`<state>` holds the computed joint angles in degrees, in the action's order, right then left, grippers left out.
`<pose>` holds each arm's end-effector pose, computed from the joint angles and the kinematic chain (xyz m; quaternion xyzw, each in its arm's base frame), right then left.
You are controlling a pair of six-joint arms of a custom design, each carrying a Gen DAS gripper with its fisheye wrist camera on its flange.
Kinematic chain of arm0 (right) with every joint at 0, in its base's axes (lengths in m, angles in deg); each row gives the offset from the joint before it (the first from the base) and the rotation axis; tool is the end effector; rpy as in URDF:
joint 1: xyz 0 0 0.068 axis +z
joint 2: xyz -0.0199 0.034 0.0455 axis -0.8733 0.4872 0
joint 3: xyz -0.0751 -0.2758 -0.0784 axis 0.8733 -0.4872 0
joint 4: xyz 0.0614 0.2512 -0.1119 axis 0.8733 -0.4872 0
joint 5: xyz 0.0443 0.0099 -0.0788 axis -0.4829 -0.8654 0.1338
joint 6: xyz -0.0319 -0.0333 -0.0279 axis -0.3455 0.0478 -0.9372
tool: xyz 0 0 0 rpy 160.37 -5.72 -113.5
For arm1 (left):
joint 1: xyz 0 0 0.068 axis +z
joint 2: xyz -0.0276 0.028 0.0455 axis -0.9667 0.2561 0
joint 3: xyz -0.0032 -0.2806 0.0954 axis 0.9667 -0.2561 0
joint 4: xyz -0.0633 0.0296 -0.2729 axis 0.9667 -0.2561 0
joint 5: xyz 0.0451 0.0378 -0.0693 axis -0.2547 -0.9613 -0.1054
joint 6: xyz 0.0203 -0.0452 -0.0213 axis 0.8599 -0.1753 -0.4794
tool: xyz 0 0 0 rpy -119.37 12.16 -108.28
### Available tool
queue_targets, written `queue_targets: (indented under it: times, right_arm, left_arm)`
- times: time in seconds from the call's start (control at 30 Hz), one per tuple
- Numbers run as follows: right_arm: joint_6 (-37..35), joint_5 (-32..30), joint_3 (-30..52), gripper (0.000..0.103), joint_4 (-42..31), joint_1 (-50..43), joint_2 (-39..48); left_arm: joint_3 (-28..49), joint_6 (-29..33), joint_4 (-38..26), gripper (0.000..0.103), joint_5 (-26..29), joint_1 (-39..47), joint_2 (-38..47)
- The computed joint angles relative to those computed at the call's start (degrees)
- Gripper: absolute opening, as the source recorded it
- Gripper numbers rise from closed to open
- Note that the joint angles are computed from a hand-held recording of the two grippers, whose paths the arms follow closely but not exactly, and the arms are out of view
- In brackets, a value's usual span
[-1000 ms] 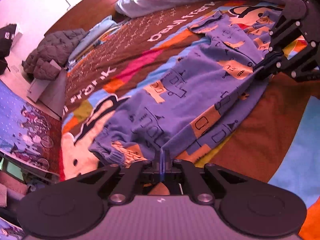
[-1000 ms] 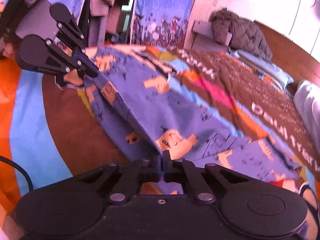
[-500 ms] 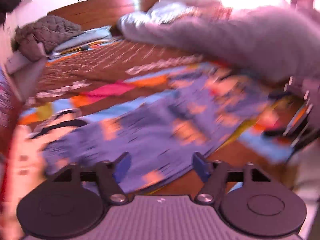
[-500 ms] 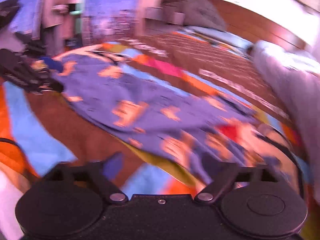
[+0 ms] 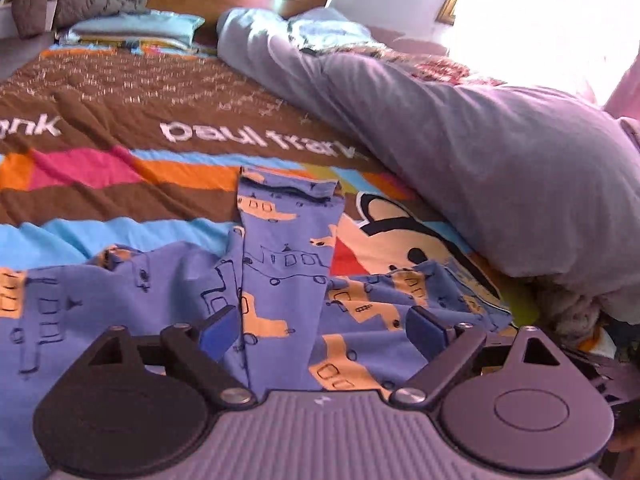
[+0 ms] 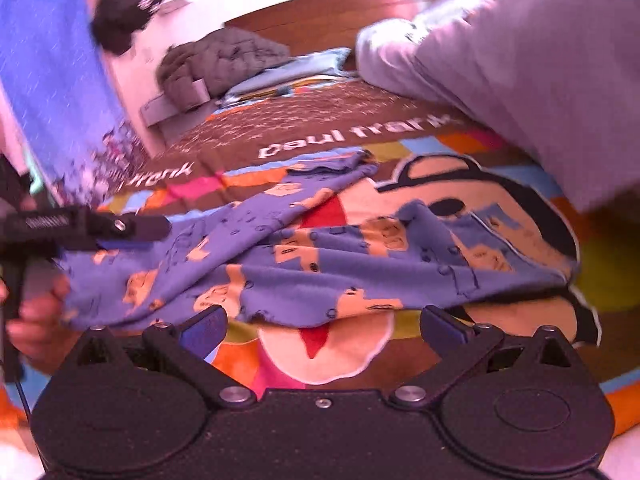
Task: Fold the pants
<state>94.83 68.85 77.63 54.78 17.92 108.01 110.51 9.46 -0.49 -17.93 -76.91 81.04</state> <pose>0.0690 0.2081 0.0861 0.1401 0.8882 0.0860 0.4290 0.2734 -0.0328 0.0838 0.2497 0.8578 -0.3127 0.3224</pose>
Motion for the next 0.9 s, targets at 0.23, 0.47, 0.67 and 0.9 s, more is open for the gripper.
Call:
queue_targets:
  times: [0.23,0.47,0.67,0.9]
  right_arm:
    - [4.32,-3.07,-3.63,0.102,3.47,-1.34,-2.74]
    - [4.27,-3.41,-4.83,0.102,5.52,-1.36,-3.26]
    - [3.95,-4.25,-5.72,0.102,7.6,-2.26,-3.32]
    - [4.86,-5.0,-6.96,0.102,10.12,-3.23,-3.23]
  left_arm:
    - [5.05,-5.38,-3.19,0.084,-5.66,-2.98,4.41]
    - [7.73,-9.91,-5.8,0.053,-9.88,-3.23,7.21]
    - [4.65,-15.21,-1.79,0.024,-14.53,-5.15,5.39]
    - [0.3,-18.5,8.86,0.017,-14.94,-4.93,6.45]
